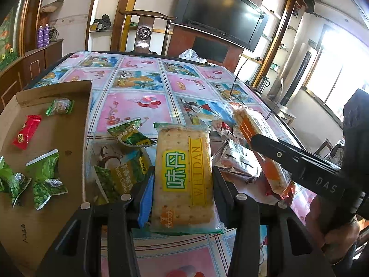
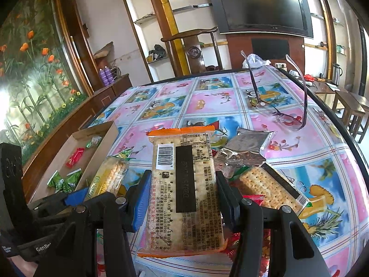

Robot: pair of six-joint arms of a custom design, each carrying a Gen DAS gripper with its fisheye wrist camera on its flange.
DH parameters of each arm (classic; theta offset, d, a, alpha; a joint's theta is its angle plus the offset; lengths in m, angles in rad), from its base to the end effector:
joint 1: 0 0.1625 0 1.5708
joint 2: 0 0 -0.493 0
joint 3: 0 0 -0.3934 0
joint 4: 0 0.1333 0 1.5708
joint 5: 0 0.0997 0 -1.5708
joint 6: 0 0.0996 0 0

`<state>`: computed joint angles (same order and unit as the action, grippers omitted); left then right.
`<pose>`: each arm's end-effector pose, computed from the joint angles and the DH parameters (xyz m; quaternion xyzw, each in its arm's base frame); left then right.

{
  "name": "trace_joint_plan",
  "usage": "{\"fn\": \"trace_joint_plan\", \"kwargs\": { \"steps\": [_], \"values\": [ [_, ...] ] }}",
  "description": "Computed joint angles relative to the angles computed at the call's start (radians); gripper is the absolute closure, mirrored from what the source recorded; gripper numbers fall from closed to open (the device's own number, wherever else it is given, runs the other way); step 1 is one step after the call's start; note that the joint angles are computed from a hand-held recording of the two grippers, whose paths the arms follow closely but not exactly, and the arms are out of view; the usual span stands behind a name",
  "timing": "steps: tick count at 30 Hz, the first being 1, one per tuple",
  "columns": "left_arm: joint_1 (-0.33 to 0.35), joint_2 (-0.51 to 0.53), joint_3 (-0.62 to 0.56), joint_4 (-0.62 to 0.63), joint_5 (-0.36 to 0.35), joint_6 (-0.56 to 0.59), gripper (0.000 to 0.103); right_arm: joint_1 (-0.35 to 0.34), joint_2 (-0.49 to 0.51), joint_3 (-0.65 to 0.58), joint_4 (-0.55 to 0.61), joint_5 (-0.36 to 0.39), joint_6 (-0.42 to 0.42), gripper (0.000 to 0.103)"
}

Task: Organize snacks
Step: 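Carry both cracker packs toward the cardboard box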

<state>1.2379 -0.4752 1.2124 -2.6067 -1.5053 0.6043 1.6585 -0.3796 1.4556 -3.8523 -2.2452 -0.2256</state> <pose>-0.1470 -0.8530 0.0580 0.4420 0.8840 -0.1430 0.0522 0.1368 -0.7439 0.0643 -0.0640 -0.7971 0.5149 0.3088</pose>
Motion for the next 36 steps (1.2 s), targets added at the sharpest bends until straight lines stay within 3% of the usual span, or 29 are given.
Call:
{"fn": "trace_joint_plan", "kwargs": {
  "steps": [12,20,26,33,36],
  "values": [
    [0.032,-0.033,-0.043,-0.01,-0.043,-0.043,0.058,0.018,0.028,-0.039,0.043,0.06,-0.021,0.046],
    [0.064,-0.016,-0.183,0.02,0.002,-0.094,0.058,0.039,0.055,-0.125,0.199,0.113,-0.003,0.046],
    [0.085,0.056,-0.396,0.127,0.085,-0.123,0.058,0.054,0.094,-0.281,0.408,0.172,0.036,0.046],
    [0.1,0.189,-0.699,0.29,0.181,-0.154,0.058,0.066,0.218,-0.597,0.668,0.177,0.058,0.046],
    [0.104,0.224,-0.771,0.334,0.196,-0.157,0.058,0.066,0.293,-0.77,0.807,0.164,0.077,0.046]
  ]
}}
